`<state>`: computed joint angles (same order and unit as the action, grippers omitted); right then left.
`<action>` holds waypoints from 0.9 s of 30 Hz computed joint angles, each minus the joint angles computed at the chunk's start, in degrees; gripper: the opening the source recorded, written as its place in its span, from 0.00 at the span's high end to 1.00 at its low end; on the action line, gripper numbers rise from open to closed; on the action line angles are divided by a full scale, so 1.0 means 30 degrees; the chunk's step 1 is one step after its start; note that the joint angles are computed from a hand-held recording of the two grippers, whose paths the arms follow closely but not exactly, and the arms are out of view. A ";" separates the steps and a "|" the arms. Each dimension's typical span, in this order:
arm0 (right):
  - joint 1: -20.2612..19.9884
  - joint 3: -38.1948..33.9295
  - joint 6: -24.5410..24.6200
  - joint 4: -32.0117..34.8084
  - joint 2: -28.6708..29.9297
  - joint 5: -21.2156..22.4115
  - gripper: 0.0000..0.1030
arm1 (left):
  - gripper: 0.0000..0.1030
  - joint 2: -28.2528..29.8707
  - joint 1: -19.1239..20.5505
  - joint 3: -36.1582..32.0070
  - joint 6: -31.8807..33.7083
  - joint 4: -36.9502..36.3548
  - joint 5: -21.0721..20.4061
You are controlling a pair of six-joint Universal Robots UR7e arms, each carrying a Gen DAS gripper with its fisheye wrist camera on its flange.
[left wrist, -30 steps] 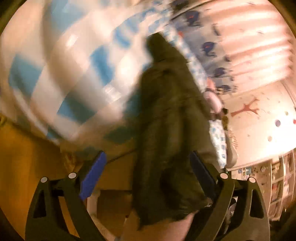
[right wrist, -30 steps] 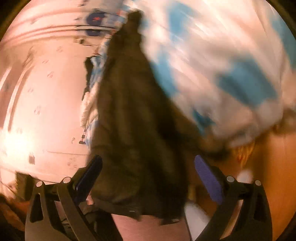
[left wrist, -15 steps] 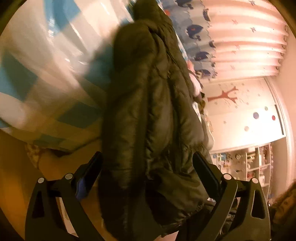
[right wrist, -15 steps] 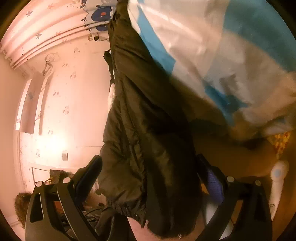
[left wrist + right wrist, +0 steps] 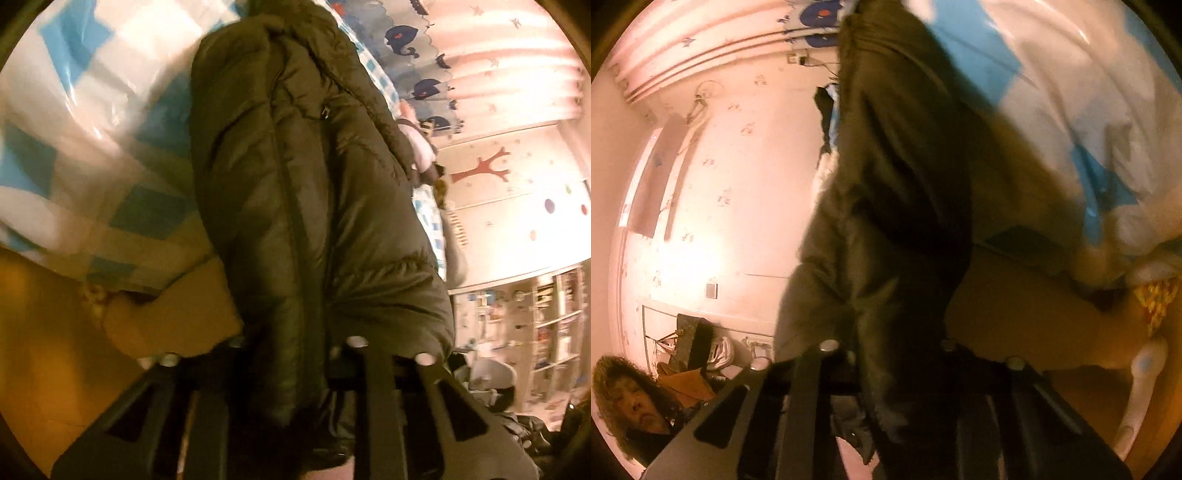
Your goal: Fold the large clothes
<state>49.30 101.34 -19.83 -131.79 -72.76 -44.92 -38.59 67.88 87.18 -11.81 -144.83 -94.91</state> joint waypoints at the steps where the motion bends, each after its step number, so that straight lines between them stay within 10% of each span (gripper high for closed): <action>1: 0.0124 0.0236 -0.0212 -0.0191 -0.0356 0.0365 0.85 | 0.90 -0.0218 -0.0187 0.0182 -0.0058 -0.0009 0.0292; 15: -0.0025 0.0395 -0.4470 0.5677 -0.2454 0.0035 0.81 | 0.89 -0.3006 -0.0721 0.1812 0.1080 0.1214 -0.0350; 17: -0.0383 0.0341 -0.4358 0.6063 -0.2066 -0.0113 0.47 | 0.81 -0.2717 0.0016 0.2146 0.0628 0.0461 -0.1034; 19: -0.0450 0.0354 -0.4197 0.6205 -0.1664 -0.0331 0.38 | 0.66 -0.2471 0.0451 0.2424 0.0427 -0.0039 -0.1332; 21: -0.0526 0.0425 -0.4123 0.6085 -0.1455 -0.0117 0.38 | 0.45 -0.2227 0.0859 0.2592 0.0362 -0.0250 -0.1695; 24: -0.0534 0.0883 -0.4013 0.5246 -0.1604 0.0369 0.38 | 0.43 -0.2174 0.1164 0.2840 0.0154 -0.0570 -0.1851; 27: -0.0671 0.1481 -0.3774 0.3948 -0.1943 0.0549 0.61 | 0.44 -0.2443 0.0823 0.3430 0.0355 -0.1549 -0.1118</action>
